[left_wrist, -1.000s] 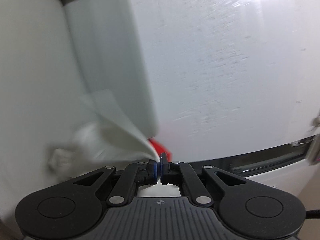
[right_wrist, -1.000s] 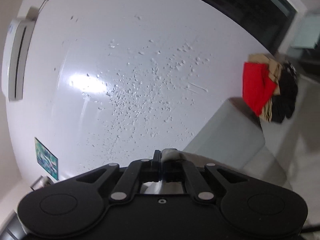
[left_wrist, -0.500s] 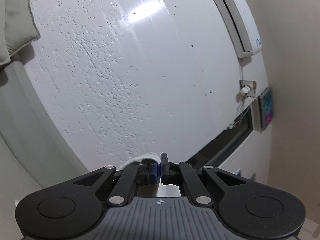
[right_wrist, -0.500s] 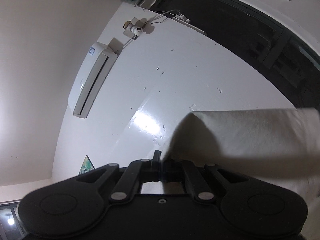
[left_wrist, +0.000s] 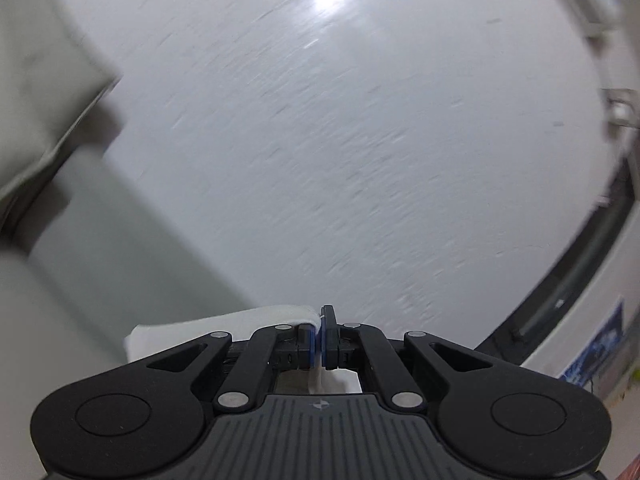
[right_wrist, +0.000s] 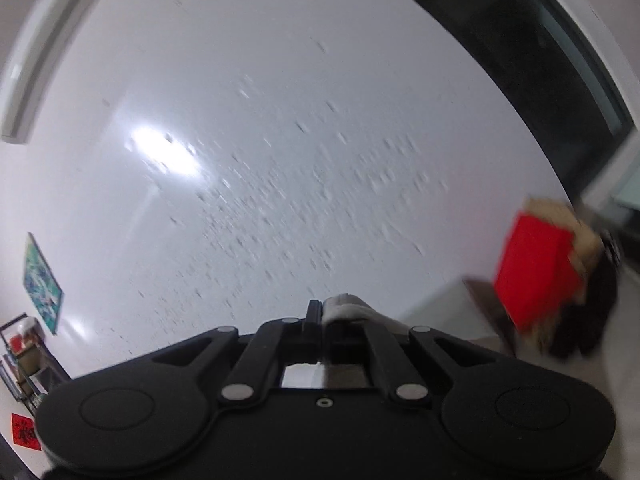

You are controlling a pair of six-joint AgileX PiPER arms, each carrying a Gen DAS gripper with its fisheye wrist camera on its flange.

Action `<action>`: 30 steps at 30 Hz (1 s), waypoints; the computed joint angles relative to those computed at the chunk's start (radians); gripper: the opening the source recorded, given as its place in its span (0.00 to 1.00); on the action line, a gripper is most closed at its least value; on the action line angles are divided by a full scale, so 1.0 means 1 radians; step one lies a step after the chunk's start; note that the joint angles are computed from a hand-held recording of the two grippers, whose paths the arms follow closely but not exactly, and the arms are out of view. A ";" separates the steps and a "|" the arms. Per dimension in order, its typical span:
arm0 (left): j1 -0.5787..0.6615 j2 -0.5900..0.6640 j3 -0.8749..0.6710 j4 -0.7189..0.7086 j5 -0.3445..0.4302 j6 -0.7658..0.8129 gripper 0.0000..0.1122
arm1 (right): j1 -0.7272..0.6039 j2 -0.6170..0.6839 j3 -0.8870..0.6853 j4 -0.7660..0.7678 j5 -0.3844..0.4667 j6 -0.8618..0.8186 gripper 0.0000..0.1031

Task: Fold clothes
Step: 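Lower the held hem with both grippers, laying the sweatshirt flat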

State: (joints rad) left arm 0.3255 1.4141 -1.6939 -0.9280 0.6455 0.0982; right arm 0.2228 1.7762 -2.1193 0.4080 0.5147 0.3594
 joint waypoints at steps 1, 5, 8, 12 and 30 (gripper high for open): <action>-0.004 -0.006 0.003 -0.015 -0.013 0.031 0.00 | -0.006 -0.017 0.019 0.026 -0.030 -0.041 0.02; -0.025 -0.034 0.163 -0.105 -0.070 0.168 0.00 | -0.048 -0.083 0.203 0.254 -0.100 -0.297 0.02; -0.029 -0.060 0.367 -0.179 -0.127 0.285 0.00 | -0.072 -0.106 0.419 0.496 -0.125 -0.525 0.02; -0.028 -0.038 0.618 -0.339 -0.194 0.468 0.00 | -0.067 -0.062 0.619 0.661 -0.136 -0.678 0.02; -0.028 -0.116 0.999 -0.323 -0.291 0.435 0.00 | 0.057 -0.108 1.068 0.544 -0.276 -0.592 0.02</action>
